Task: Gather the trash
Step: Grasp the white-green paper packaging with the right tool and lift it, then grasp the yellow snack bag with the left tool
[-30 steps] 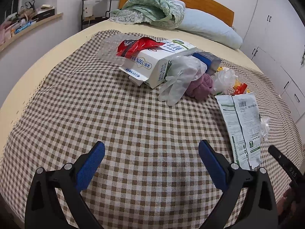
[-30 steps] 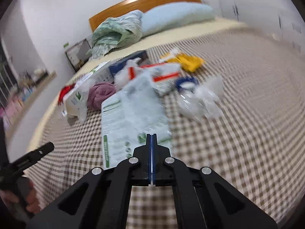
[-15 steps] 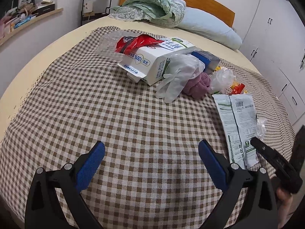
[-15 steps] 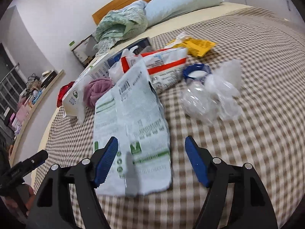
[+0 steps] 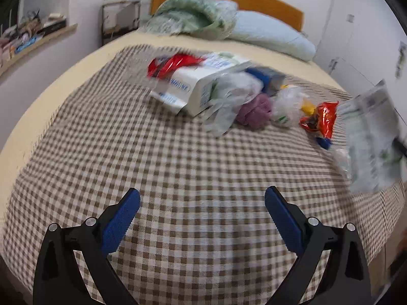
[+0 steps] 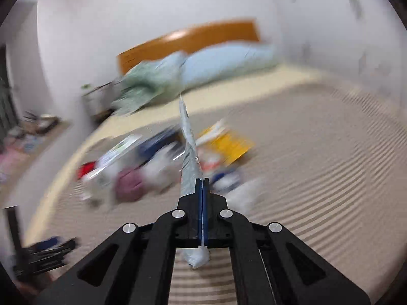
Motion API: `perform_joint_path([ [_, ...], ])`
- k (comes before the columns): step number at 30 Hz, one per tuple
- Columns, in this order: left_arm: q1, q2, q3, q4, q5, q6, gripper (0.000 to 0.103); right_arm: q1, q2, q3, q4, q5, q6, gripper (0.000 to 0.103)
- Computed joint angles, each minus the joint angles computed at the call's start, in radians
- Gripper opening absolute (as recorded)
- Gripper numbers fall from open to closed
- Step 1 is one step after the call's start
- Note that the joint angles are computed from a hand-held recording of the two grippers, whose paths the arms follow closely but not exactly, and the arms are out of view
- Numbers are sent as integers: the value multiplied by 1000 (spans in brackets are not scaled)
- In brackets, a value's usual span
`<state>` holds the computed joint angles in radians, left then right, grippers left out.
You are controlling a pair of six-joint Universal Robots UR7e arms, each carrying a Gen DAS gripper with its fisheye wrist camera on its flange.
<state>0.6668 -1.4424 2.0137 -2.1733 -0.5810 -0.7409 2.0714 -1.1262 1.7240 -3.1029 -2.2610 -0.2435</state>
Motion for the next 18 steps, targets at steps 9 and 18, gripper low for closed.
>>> perform_joint_path([
  [9, -10, 143, -50, -338, -122, 279, 95, -78, -23, -4, 75, -221, -21, 0],
  [18, 88, 669, -746, -210, -299, 484, 95, -134, -64, 34, 38, -77, 26, 0],
])
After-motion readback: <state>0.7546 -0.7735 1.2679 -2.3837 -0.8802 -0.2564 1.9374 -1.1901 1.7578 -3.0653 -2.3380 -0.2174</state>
